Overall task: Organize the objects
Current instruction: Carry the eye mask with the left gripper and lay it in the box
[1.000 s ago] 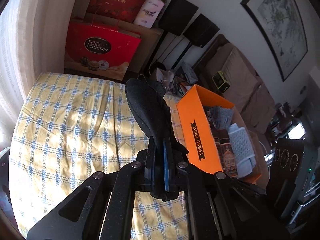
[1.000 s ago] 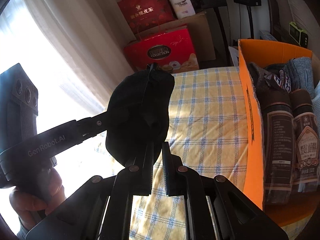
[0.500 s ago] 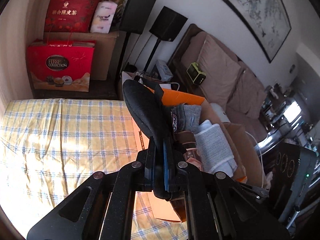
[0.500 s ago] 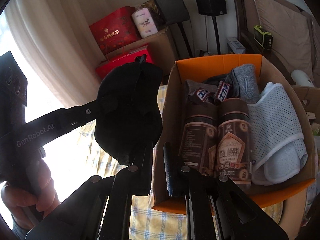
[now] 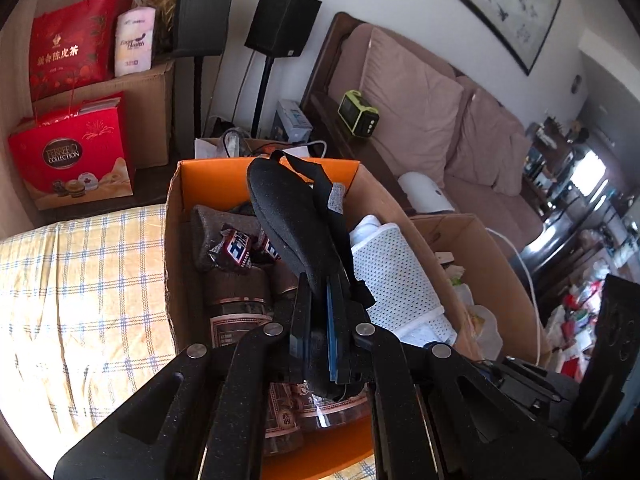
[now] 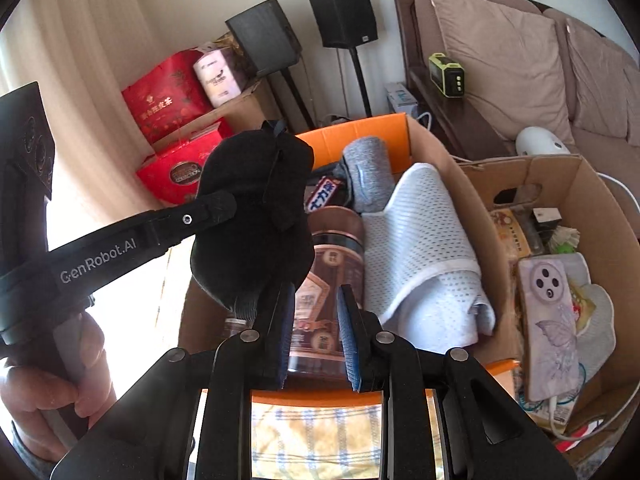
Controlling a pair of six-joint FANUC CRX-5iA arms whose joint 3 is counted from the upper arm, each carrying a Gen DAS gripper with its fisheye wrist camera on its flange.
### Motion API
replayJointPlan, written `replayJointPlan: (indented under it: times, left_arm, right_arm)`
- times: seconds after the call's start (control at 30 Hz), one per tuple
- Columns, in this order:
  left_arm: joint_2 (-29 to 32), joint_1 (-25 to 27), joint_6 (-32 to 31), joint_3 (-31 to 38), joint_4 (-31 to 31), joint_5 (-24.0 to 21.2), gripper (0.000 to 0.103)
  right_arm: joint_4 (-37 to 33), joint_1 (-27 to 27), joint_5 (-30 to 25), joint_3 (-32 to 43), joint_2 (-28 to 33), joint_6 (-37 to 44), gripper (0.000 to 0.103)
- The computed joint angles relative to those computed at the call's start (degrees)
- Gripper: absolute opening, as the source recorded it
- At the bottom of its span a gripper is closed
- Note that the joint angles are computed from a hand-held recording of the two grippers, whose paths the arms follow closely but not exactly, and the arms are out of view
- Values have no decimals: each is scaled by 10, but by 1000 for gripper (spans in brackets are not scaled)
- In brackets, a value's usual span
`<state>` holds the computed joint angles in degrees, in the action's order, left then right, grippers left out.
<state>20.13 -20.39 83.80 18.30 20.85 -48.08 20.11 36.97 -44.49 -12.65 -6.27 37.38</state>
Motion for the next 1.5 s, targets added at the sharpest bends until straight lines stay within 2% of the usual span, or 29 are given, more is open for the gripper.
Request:
replayJointPlan:
  times: [0.17,0.27,0.4,0.53,0.57,0.67,0.73,0.87,0.93,1.0,1.03,1.07,1.13,1.23,1.3,1.37,1.4,1.5]
  left_arm:
    - [43,-32,70,85,-91,-63,6]
    - [63,-44,83,112,-99,-75,6]
    - [108,-53,65,164,-71,-128,16]
    - [113,-60,36,159,-24,-112,17]
    - [112,-59,16,151,5,-107,17]
    - [119,-56,-2,152,52,-115,20]
    - [116,-54,-25,144,79,-114,25]
    - [90,-47,-29,118,65,-99,36]
    - [68,-40,-34,90,61,-86,57]
    - [40,-31,-40,56,52,-64,67]
    - [30,-27,-39,46,41,-58,71]
    - [21,-22,-36,38,31,-57,72]
    - [3,-11,-36,23,18,-58,77]
    - [-23,9,-37,-7,8,-51,84]
    - [-42,23,-42,-31,7,-46,85]
    - [-61,34,-43,-55,0,-38,92]
    - [-71,40,-46,-69,-2,-29,98]
    - [-102,53,-52,-111,-13,-3,102]
  right_arm:
    - [-1,-16,-9,-16,-16,-4,23]
    - [-4,-24,-13,-24,-25,-2,23]
    - [-7,-32,-19,-30,-30,-1,23]
    - [-4,-36,-18,-42,-41,-10,23]
    - [-1,-35,-17,-46,-44,-15,23]
    - [0,-34,-20,-54,-51,-20,23]
    - [5,-32,-22,-60,-55,-27,24]
    - [16,-28,-27,-65,-61,-39,28]
    - [23,-25,-27,-65,-61,-43,29]
    - [35,-19,-28,-66,-61,-51,31]
    - [43,-16,-28,-68,-60,-55,37]
    - [50,-13,-28,-68,-59,-58,46]
    - [64,-4,-30,-68,-54,-64,55]
    - [74,6,-29,-64,-47,-64,57]
    - [76,11,-26,-61,-44,-63,63]
    - [86,19,-25,-61,-39,-67,72]
    - [93,23,-27,-60,-37,-70,74]
    - [104,36,-29,-58,-31,-71,77]
